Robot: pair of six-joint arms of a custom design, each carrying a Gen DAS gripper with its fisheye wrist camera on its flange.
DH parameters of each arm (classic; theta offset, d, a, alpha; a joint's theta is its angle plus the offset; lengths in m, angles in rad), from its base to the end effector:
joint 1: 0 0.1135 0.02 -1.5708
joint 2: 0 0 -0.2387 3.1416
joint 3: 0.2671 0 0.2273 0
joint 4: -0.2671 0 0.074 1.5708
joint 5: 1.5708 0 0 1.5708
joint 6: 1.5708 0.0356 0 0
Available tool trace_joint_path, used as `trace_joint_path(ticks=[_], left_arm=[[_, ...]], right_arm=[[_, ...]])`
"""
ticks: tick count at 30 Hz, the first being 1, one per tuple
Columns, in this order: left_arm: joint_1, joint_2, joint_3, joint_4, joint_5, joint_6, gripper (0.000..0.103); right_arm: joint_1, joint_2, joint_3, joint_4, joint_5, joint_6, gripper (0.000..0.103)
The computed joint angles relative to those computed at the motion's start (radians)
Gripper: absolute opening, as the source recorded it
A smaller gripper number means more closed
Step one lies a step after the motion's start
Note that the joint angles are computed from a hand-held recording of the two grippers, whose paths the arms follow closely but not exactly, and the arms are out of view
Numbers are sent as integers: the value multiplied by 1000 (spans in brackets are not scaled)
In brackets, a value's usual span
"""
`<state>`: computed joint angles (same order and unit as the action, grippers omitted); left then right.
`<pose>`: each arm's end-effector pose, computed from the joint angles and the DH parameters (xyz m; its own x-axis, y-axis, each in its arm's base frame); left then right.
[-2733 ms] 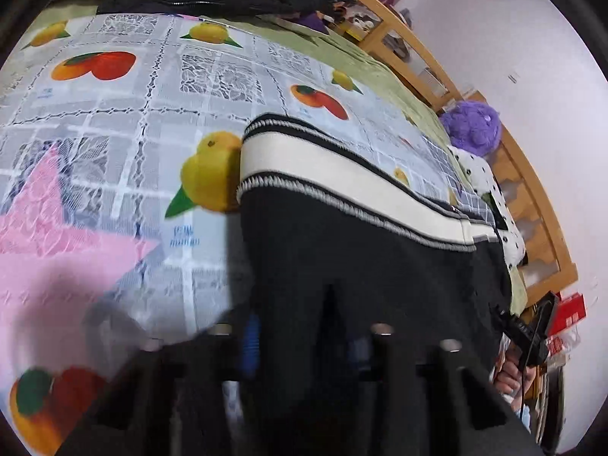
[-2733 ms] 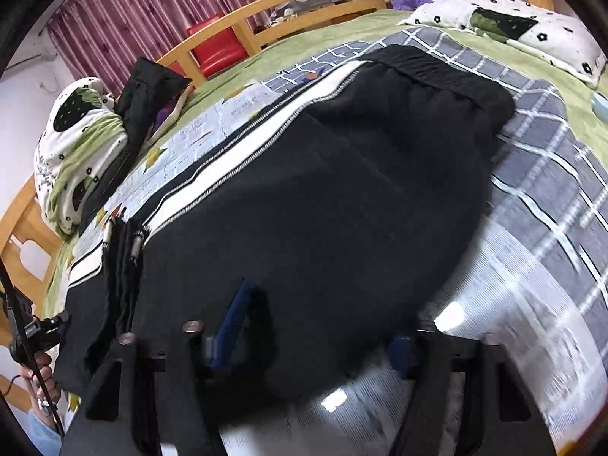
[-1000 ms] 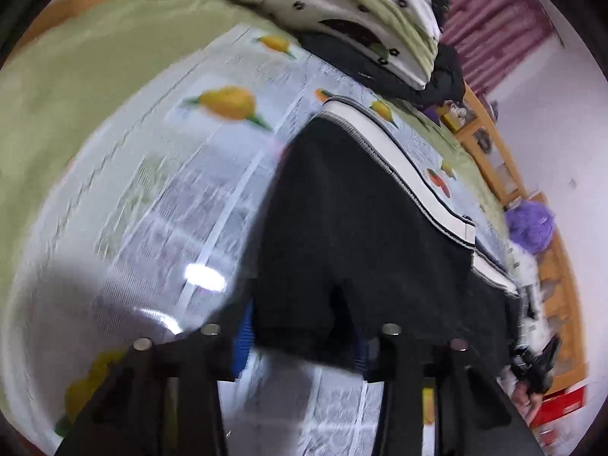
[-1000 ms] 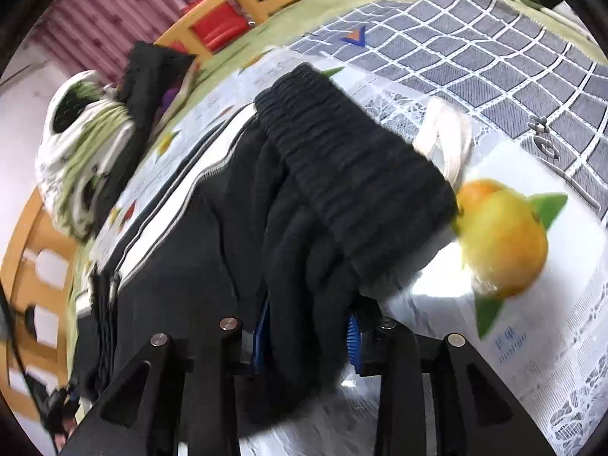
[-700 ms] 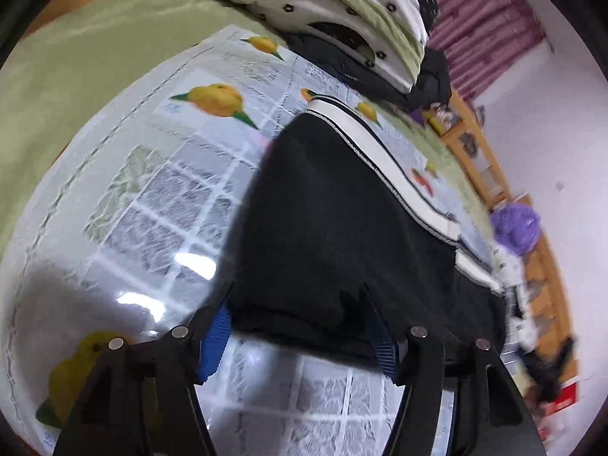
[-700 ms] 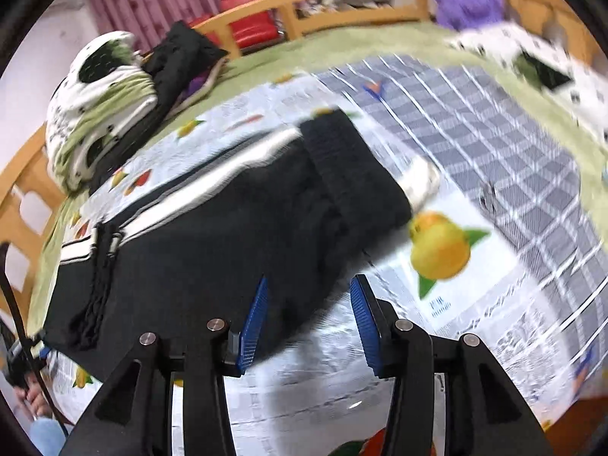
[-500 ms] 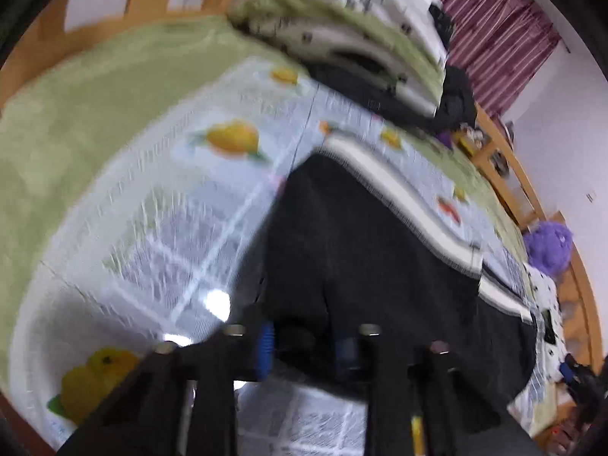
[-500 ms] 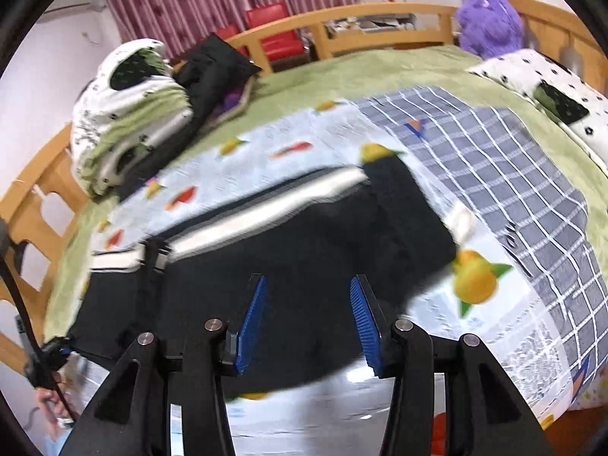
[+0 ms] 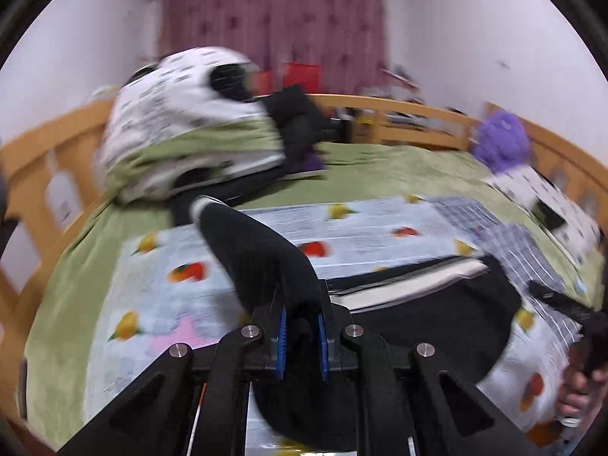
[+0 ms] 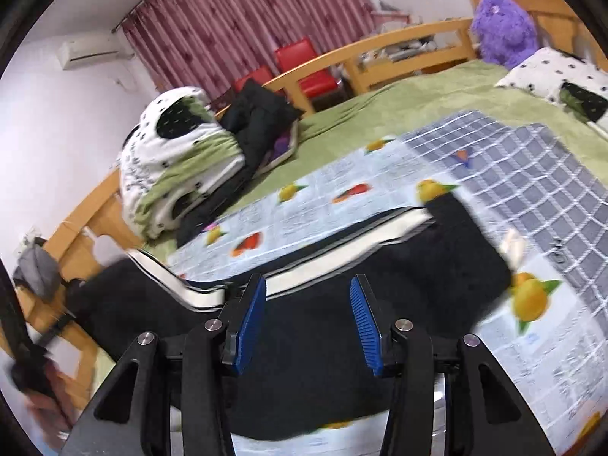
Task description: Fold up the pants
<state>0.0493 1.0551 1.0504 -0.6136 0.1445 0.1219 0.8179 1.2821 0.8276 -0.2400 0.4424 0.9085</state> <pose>0.2108 0.0053 0.3168 -0.5663 0.0925 -0.8190 0.1383 0.9903 0.0162 0.1868 0.1771 0.2320 -0.6118 0.3894 -0.6886 0.0779 0.8959 0.4374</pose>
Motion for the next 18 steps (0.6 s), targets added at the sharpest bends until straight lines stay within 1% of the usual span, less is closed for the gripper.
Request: trace_joint_path(ticks=[2, 4, 5, 6, 7, 9, 11, 14, 15, 16, 17, 18], left_arm=[[-196, 18, -3, 9, -105, -65, 12], [-341, 46, -20, 27, -169, -128, 12], [-406, 71, -44, 57, -192, -158, 12], [-440, 76, -70, 78, -201, -180, 11], [-466, 92, -94, 104, -198, -203, 11], [-472, 143, -130, 139, -135, -235, 12], [-455, 191, -149, 141, -57, -249, 12], [-418, 191, -162, 61, 31, -209, 15], [-401, 168, -170, 49, 51, -196, 19], [-371, 143, -173, 32, 87, -178, 26], [-323, 113, -168, -1, 142, -151, 31], [-274, 87, -156, -32, 190, -128, 43]], right_arm=[[-88, -85, -107, 8, -71, -7, 46], [-167, -149, -173, 20, -101, -17, 46], [-205, -188, -209, 19, -94, -10, 46], [-235, -214, -236, 20, -101, -9, 46], [-275, -241, -270, 23, -126, -11, 46], [-325, -260, -307, 29, -181, -13, 46], [-362, -267, -339, 55, -246, -17, 46], [-353, -239, -333, 79, -266, -27, 46], [-337, -214, -320, 96, -262, -32, 46], [-320, -184, -302, 111, -259, -39, 46], [-291, -142, -276, 130, -251, -46, 46], [-270, -104, -252, 143, -250, -54, 46]])
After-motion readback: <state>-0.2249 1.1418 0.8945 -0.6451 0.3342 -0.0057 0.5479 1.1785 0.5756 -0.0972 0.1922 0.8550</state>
